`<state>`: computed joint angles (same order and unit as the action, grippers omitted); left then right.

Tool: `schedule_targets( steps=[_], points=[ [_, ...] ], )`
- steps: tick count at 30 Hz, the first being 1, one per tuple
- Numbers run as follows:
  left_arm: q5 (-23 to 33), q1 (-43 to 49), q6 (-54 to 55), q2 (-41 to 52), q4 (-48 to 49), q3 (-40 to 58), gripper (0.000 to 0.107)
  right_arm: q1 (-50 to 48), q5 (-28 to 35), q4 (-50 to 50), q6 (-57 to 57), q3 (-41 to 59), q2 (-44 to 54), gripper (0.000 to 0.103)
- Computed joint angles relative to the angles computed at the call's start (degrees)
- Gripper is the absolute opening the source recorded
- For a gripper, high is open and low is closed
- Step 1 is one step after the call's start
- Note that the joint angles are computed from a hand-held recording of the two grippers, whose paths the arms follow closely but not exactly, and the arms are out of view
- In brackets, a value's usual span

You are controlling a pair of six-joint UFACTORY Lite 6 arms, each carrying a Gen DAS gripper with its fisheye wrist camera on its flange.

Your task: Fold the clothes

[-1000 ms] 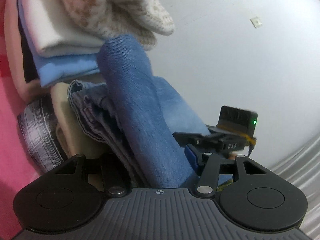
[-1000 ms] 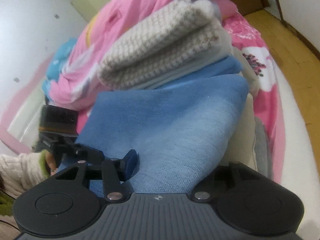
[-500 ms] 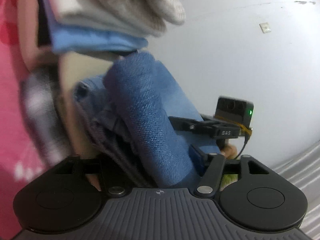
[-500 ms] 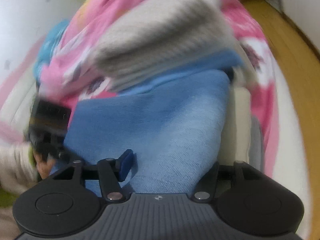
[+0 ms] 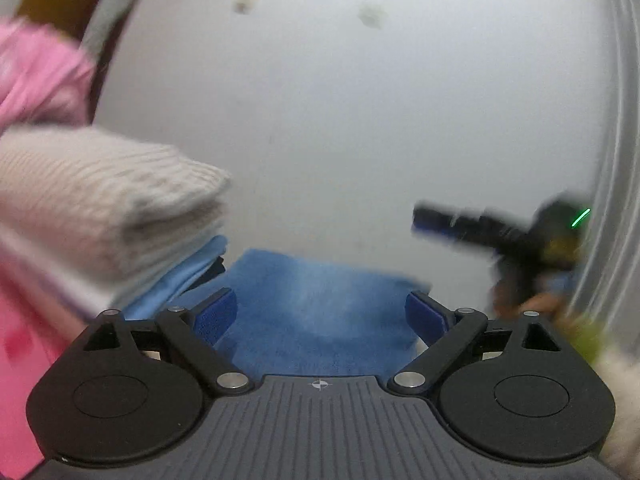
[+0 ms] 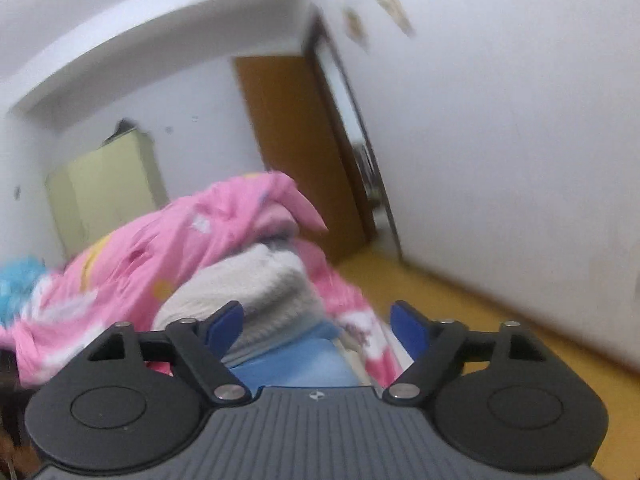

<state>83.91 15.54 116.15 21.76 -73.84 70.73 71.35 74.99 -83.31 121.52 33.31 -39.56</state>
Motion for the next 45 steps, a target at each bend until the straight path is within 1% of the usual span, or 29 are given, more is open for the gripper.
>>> schedule_targets(
  steps=[1,2,3,5,6,7,8,9,10,11,14,18,19,21,23,24,26,28,29,31,34,37,38,40,41,42,43,44,45],
  points=[
    [-3.6,-1.7,3.0,-0.1,-0.2,-1.5,0.097,4.4,4.7,-0.2,1.4,2.0,5.1,0.073],
    [-7.3,-3.5,6.0,-0.2,-0.6,-3.0,0.097,6.7,7.2,-0.1,2.8,3.2,9.3,0.070],
    [-9.7,-4.3,9.4,0.2,-1.0,-4.3,0.098,6.7,7.3,0.7,6.5,2.1,11.3,0.068],
    [-8.8,-2.4,16.6,3.0,-1.9,-5.8,0.101,5.7,6.1,2.4,13.6,-0.2,15.4,0.056],
    [-7.9,-1.7,17.4,4.0,-1.5,-5.3,0.101,3.6,3.7,3.2,18.8,-3.0,17.3,0.054],
    [-7.6,-1.5,17.3,4.9,-0.8,-4.2,0.101,2.4,1.5,2.6,24.8,-6.9,17.9,0.060],
    [-7.3,-1.4,17.4,5.7,-0.4,-3.2,0.101,1.1,-0.8,1.8,30.8,-10.4,18.9,0.062],
    [-7.0,-1.3,17.8,5.8,-0.2,-3.0,0.101,0.4,-2.5,0.9,36.0,-13.6,19.3,0.062],
    [-6.7,-0.8,18.1,4.9,0.5,-3.8,0.101,1.3,-1.8,0.7,38.8,-14.8,18.2,0.063],
    [-6.4,-0.3,18.4,4.3,1.1,-4.3,0.102,1.9,-0.7,1.2,39.2,-13.6,19.0,0.063],
    [-6.5,-0.5,18.1,4.4,1.8,-4.2,0.103,4.7,2.4,4.3,32.8,-9.7,15.9,0.060],
    [-6.8,-1.2,17.0,2.7,1.2,-5.0,0.103,9.9,15.1,5.4,24.4,-1.9,16.5,0.058],
    [-6.8,-1.0,17.0,2.3,1.2,-5.4,0.103,10.3,17.6,4.8,21.8,0.4,17.6,0.056],
    [-6.9,-0.8,17.0,1.8,1.2,-5.9,0.103,9.3,19.7,3.0,17.3,4.4,20.5,0.047],
    [-6.3,0.0,17.3,1.2,1.6,-6.6,0.103,6.1,17.6,0.4,14.5,7.0,24.1,0.032],
    [-6.1,0.1,17.4,1.3,1.7,-6.5,0.103,4.5,15.7,0.2,14.4,6.7,25.2,0.030],
    [-5.7,0.3,17.8,1.7,1.6,-6.4,0.102,0.2,10.7,2.7,18.0,5.0,29.3,0.023],
    [-5.5,0.0,19.2,1.3,1.5,-7.2,0.102,-2.8,5.4,2.9,29.3,-1.7,33.3,0.023],
    [-5.8,-0.1,20.3,0.5,1.1,-8.2,0.103,-2.9,3.9,2.3,35.3,-5.4,34.5,0.023],
    [-6.4,-0.3,21.4,-0.7,0.6,-9.6,0.103,0.3,6.6,2.7,41.8,-8.0,32.9,0.023],
    [-6.3,-0.3,19.3,0.6,1.1,-7.8,0.103,4.5,12.1,5.6,38.3,-8.1,25.7,0.021],
    [-5.9,-0.1,19.0,1.4,1.1,-7.2,0.103,11.9,23.4,6.2,39.4,-9.8,18.9,0.020],
    [-5.9,-0.1,19.1,1.3,0.9,-7.5,0.103,13.3,24.8,5.6,38.4,-9.6,18.8,0.020],
    [-6.0,-0.2,19.1,1.3,0.8,-7.5,0.103,13.3,22.2,3.4,37.6,-9.7,20.7,0.020],
    [-5.9,-0.2,19.2,1.5,0.8,-7.4,0.103,11.6,18.1,4.3,39.1,-10.0,23.5,0.020],
    [-5.9,-0.3,19.6,1.5,0.7,-7.4,0.103,10.5,14.7,4.9,42.9,-10.6,27.4,0.019],
    [-5.9,-0.3,20.5,1.2,0.6,-8.0,0.103,10.9,12.9,6.2,48.9,-12.3,31.6,0.019],
    [-5.9,-0.2,21.3,0.7,0.5,-8.6,0.103,12.0,11.5,7.0,54.5,-14.0,34.4,0.020],
    [-6.0,-0.1,21.7,0.1,0.3,-9.2,0.103,13.3,12.5,8.8,57.7,-13.9,34.7,0.021]
  ],
)
